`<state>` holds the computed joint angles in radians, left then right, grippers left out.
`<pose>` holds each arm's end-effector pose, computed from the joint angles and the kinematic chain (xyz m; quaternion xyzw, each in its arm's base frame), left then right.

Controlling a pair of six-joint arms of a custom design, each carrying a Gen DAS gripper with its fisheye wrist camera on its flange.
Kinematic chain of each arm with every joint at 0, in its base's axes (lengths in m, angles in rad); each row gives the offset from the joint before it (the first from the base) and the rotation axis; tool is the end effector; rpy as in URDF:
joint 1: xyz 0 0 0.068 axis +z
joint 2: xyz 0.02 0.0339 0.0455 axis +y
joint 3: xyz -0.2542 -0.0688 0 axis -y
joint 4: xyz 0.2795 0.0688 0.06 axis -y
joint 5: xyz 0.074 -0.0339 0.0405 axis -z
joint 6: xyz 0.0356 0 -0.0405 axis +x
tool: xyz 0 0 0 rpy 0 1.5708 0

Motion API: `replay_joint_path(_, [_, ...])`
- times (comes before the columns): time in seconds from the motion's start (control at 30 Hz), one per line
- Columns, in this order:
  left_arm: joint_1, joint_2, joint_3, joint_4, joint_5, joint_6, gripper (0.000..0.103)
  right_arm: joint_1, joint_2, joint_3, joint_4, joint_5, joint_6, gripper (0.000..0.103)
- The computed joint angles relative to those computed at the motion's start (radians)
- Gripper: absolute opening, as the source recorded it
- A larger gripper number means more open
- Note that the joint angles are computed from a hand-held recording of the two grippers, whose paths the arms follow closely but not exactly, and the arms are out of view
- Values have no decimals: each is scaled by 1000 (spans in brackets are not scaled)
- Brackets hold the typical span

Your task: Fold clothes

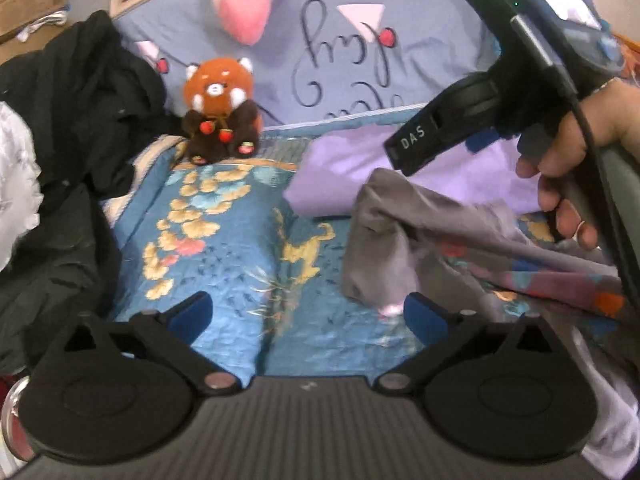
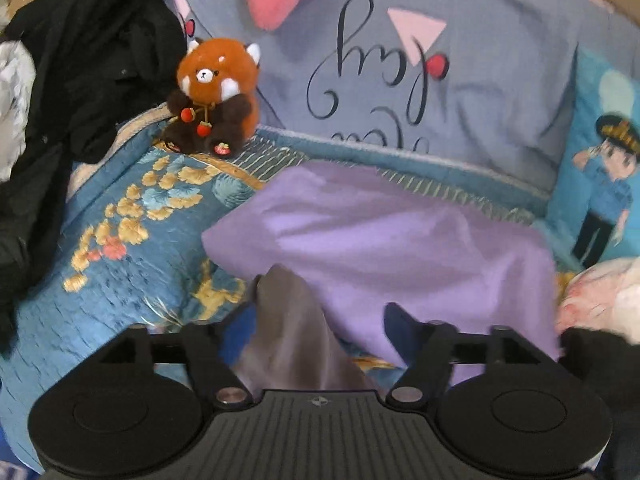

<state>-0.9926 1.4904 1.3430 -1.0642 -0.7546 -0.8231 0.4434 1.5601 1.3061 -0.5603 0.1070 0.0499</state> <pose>0.1953 -0.2547 0.2916 0.0119 0.9170 0.0922 0.3879 0.3431 0.1587 0.2760 -0.1620 0.9139 0.0418 0.3697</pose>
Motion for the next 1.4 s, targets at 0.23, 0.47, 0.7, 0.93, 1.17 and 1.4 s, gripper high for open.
replay_joint_path(0.23, [-86, 100, 117, -73, 23, -104, 103, -135, -425, -310, -40, -21, -107, 89])
replay_joint_path(0.47, [-216, 229, 238, -138, 95, -194, 103, -461, -959, -620, -283, -142, -332, 89])
replay_joint_path(0.7, [-337, 399, 438, -283, 125, -231, 103, -727, -1275, -751, -537, -331, -471, 89])
replay_joint_path(0.93, [-353, 361, 414, -427, 154, -327, 103, -1065, -1331, -777, -826, -597, -690, 88])
replay_joint_path(1.17, [-325, 348, 412, -456, 92, -232, 103, -1003, -1258, -755, -630, -581, -526, 86])
replay_joint_path(1.4, [-104, 402, 534, -303, 7, 86, 103, -953, -823, -611, -279, -547, -522, 85])
